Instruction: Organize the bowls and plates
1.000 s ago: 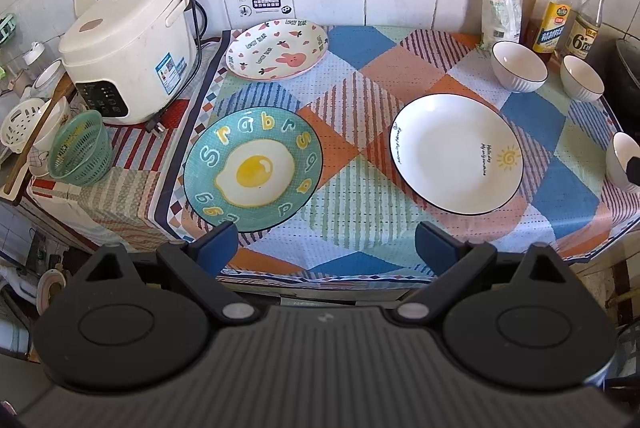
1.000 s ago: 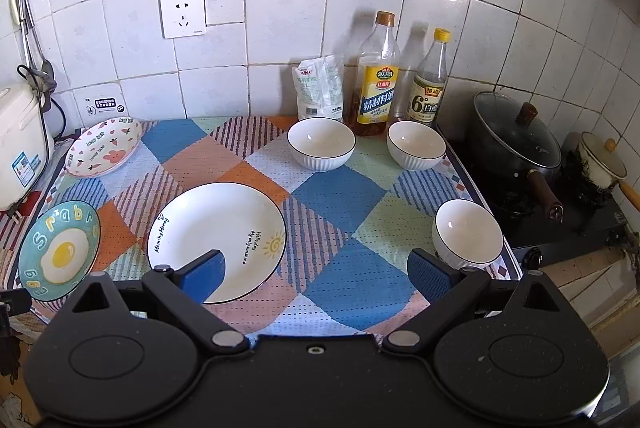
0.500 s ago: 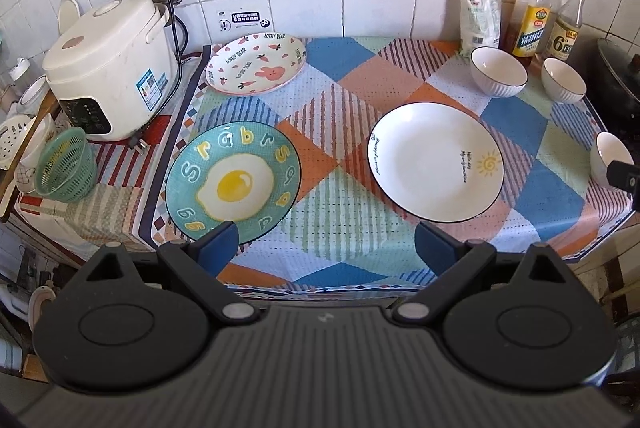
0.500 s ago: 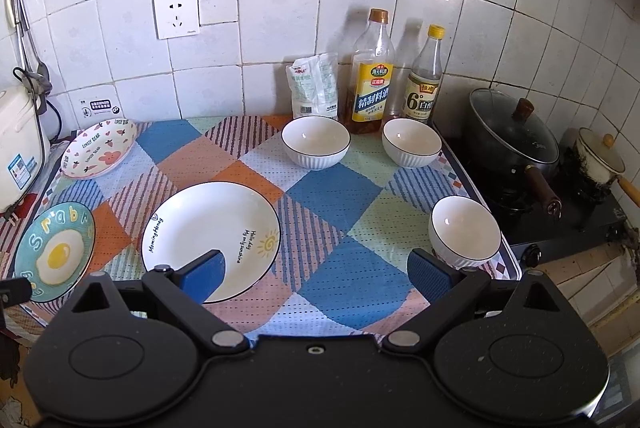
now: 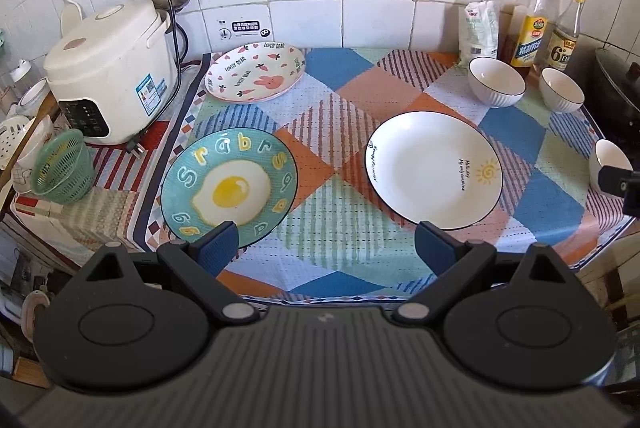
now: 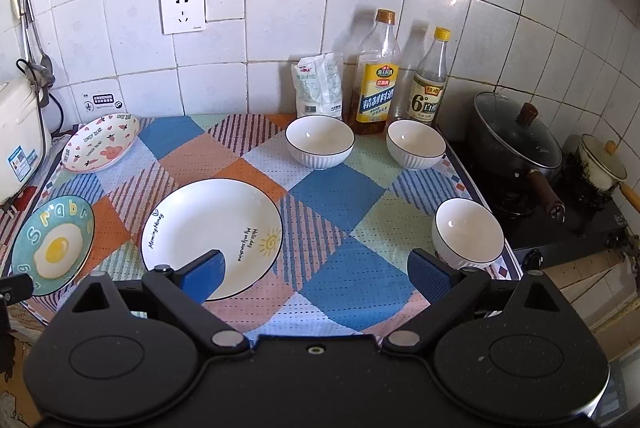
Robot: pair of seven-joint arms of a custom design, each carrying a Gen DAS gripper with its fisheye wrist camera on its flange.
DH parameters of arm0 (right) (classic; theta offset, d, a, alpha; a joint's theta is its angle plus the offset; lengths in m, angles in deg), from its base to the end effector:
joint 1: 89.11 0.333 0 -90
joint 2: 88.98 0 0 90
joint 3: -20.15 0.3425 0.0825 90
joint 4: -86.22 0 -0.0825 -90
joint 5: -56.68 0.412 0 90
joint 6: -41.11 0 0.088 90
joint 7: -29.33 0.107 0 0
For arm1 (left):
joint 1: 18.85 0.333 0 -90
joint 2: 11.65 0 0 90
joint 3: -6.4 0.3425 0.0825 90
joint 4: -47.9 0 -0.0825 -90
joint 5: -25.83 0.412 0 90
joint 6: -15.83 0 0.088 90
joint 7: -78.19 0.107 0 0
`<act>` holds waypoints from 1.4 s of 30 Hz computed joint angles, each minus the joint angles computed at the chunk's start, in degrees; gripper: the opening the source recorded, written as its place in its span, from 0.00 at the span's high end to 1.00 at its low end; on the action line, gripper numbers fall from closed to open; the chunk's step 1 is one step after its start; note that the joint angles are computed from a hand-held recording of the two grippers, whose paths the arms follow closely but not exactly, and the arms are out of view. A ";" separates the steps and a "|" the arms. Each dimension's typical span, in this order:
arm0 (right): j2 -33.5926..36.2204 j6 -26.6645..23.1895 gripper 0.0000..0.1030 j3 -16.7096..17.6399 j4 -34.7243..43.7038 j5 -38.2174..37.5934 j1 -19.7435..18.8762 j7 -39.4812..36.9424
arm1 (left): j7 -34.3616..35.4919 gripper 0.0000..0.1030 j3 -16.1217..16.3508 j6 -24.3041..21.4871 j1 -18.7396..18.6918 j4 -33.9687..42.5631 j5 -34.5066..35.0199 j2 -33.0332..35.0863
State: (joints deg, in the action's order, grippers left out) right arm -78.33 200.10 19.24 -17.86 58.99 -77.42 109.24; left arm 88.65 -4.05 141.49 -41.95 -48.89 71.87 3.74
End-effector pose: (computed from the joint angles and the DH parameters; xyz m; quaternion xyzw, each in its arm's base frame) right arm 0.6788 0.1283 0.5417 -0.7547 0.5370 -0.2559 0.2767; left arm 0.6016 -0.3537 0.4903 -0.7867 0.5150 -0.1754 0.2918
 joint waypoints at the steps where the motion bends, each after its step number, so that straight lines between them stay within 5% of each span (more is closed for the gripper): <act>1: -0.05 0.03 0.03 0.03 -0.14 0.04 -0.02 -0.14 | 0.11 0.07 0.01 -0.35 -0.19 0.19 0.39 0.19; 11: 0.79 2.33 0.03 0.67 -0.53 2.76 -0.26 -1.49 | -2.23 0.05 0.60 -2.03 -0.86 1.97 1.52 1.47; 17: 3.60 9.23 0.02 4.09 0.51 10.80 -2.54 -11.84 | -0.84 0.04 1.71 -3.84 -1.43 5.23 4.43 4.35; 20: 6.69 12.10 0.00 7.72 2.69 17.15 -5.28 -18.56 | -0.32 0.04 2.27 0.83 -0.05 4.66 4.41 5.09; 23: 10.79 13.24 0.00 18.62 6.20 30.19 -13.99 -35.06 | -1.86 0.04 2.90 7.86 2.52 3.67 1.14 5.97; 26: 15.06 14.41 0.01 19.74 10.22 32.85 -14.14 -41.66 | 1.18 0.07 3.31 14.29 4.84 3.88 -1.62 7.90; 30: 20.87 7.57 0.08 13.45 17.75 30.07 -9.18 -39.33 | 3.27 0.08 4.62 20.94 6.26 6.37 -5.50 11.57; 36: 31.43 -9.93 0.19 6.01 32.70 24.32 -4.75 -25.35 | 15.11 0.11 3.85 19.60 7.49 17.07 -14.42 20.83; 42: 40.45 -25.97 0.36 7.32 46.98 22.92 -6.92 -20.16 | 27.67 0.33 1.20 12.98 9.25 26.87 -26.04 28.78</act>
State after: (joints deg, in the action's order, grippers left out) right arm -37.88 174.13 26.56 29.12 81.91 -84.34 89.08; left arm 116.32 -2.85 154.48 -32.70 -22.02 45.84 32.52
